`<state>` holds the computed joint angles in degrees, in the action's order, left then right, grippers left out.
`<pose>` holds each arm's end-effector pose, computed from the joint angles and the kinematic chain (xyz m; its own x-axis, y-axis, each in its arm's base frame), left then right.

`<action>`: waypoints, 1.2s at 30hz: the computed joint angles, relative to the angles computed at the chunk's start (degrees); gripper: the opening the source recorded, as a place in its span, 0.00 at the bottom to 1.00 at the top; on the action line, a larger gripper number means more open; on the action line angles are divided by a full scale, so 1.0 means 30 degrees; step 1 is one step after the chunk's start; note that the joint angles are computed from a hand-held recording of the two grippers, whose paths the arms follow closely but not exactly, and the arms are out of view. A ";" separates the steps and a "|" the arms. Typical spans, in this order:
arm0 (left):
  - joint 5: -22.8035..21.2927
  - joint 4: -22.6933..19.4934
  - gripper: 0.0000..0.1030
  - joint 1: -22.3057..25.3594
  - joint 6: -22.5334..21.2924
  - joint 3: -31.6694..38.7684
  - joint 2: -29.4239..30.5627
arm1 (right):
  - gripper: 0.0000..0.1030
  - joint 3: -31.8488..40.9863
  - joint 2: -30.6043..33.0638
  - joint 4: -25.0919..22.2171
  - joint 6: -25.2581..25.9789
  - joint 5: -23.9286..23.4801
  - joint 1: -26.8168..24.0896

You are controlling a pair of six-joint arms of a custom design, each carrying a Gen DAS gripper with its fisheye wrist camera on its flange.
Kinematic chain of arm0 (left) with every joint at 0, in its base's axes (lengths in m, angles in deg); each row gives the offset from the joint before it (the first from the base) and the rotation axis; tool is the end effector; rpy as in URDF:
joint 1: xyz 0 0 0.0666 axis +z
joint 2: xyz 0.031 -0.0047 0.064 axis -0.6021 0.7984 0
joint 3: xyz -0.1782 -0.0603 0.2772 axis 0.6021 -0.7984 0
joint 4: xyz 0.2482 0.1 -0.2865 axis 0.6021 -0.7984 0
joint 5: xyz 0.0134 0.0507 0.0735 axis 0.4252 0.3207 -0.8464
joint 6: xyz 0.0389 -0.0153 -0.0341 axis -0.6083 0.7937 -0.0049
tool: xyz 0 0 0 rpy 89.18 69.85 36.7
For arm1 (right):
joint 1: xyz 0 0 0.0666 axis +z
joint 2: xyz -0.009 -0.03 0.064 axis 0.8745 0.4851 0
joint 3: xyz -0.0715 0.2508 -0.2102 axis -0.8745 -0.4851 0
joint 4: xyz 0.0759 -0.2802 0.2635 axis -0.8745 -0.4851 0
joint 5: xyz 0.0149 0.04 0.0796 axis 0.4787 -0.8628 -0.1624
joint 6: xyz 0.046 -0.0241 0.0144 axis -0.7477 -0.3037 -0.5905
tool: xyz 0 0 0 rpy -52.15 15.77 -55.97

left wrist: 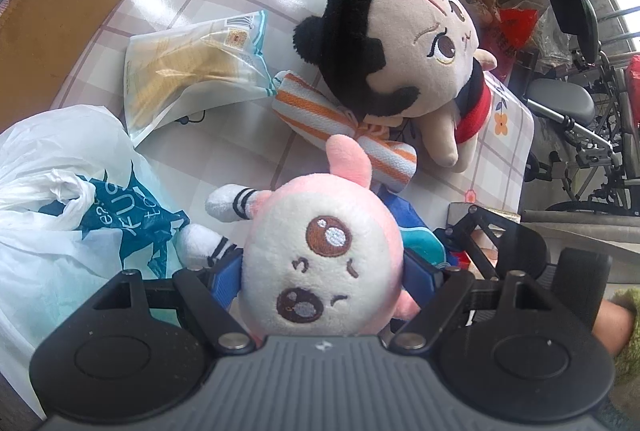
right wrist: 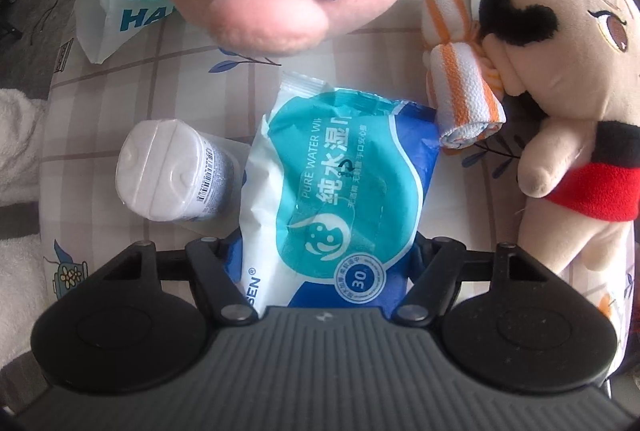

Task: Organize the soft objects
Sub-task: 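Carry the doll in the left gripper while the right carries the wipes pack over the box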

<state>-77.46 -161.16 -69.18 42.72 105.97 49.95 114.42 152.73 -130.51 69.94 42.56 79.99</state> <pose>0.4469 -0.2903 0.3956 -0.9345 -0.3560 -0.0066 -0.3307 0.8748 -0.3541 0.5077 0.1815 0.3569 -0.1584 -0.9711 -0.1784 -0.9869 0.1501 0.0591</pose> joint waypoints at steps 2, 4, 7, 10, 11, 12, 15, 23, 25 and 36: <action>0.0025 0.0183 0.79 -0.0007 -0.0047 -0.0216 -0.0194 | 0.66 -0.1038 -0.0896 0.0864 -0.0701 0.0115 0.0206; 0.0021 0.0312 0.79 -0.0019 -0.0055 -0.0347 -0.0402 | 0.65 -0.1090 -0.1198 0.1009 -0.1364 0.0031 0.0165; -0.0044 0.0570 0.79 -0.0031 0.0048 -0.0515 -0.0778 | 0.65 -0.1304 -0.1829 0.1196 -0.2093 -0.0176 0.0275; 0.0016 0.0891 0.79 0.0042 0.0185 -0.0789 -0.1285 | 0.65 -0.1097 -0.2146 0.1107 -0.2244 0.0015 0.0315; -0.0029 0.0958 0.79 0.0043 0.0177 -0.0832 -0.1429 | 0.65 -0.1040 -0.2241 0.1008 -0.2209 0.0172 0.0321; -0.0082 0.1010 0.79 0.0056 0.0149 -0.0846 -0.1555 | 0.65 -0.0981 -0.2344 0.1014 -0.2217 0.0340 0.0344; -0.0263 0.1392 0.79 0.0140 0.0203 -0.1043 -0.1985 | 0.65 -0.0651 -0.2678 0.1054 -0.2351 0.0757 0.0426; -0.0657 0.3051 0.79 0.0892 0.0523 -0.2514 -0.3775 | 0.65 0.0768 -0.2962 0.1196 -0.4082 0.1362 0.0607; -0.0346 0.3330 0.79 0.1300 0.0287 -0.2872 -0.4281 | 0.65 0.1692 -0.2514 0.1130 -0.5063 0.1518 0.0940; 0.1498 0.0865 0.79 0.5368 -0.4089 -0.2575 -0.6504 | 0.65 0.8980 0.0723 -0.0885 -1.2438 0.2174 0.4282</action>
